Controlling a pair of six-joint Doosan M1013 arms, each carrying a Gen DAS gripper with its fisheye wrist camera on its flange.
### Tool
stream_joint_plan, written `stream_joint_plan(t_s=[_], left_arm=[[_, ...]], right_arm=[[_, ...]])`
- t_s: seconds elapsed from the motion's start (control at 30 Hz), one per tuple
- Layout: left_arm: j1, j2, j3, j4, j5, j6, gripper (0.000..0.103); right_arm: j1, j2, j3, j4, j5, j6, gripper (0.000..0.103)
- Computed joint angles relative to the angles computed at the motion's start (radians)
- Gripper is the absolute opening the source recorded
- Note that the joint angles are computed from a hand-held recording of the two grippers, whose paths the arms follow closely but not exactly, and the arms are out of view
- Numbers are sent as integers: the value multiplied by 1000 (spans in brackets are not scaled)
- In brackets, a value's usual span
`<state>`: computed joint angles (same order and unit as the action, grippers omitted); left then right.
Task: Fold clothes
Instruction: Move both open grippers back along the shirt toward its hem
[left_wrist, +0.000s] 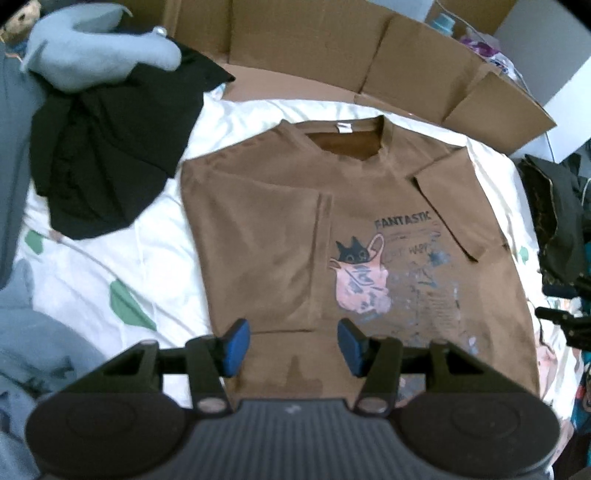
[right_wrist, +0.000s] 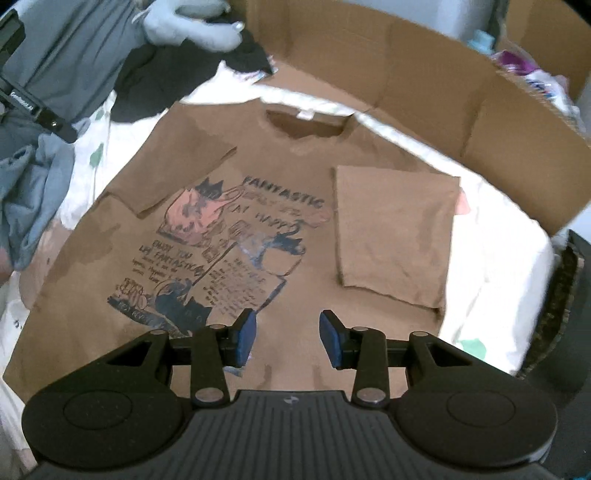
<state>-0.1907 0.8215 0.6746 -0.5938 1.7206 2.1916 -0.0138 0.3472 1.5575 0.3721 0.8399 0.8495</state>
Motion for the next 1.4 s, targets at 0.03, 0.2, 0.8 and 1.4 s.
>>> stream_joint_plan(t_s=[0.03,0.2,0.8,1.4], left_arm=[[1,-7,0,8,-6,-11,58],[13,-59,50,18,-60,-63,60],[53,-282,478,36,-209,-42,60],[60,-308,643,136,-175,159,50]], right_arm=[[-7,-7,5,6,-5,4,49],[-37,-39,32,53,-41,-33,49],[-128,-82,120,101,-55,13,49],[-258,-107,275,92,-11,20,45]])
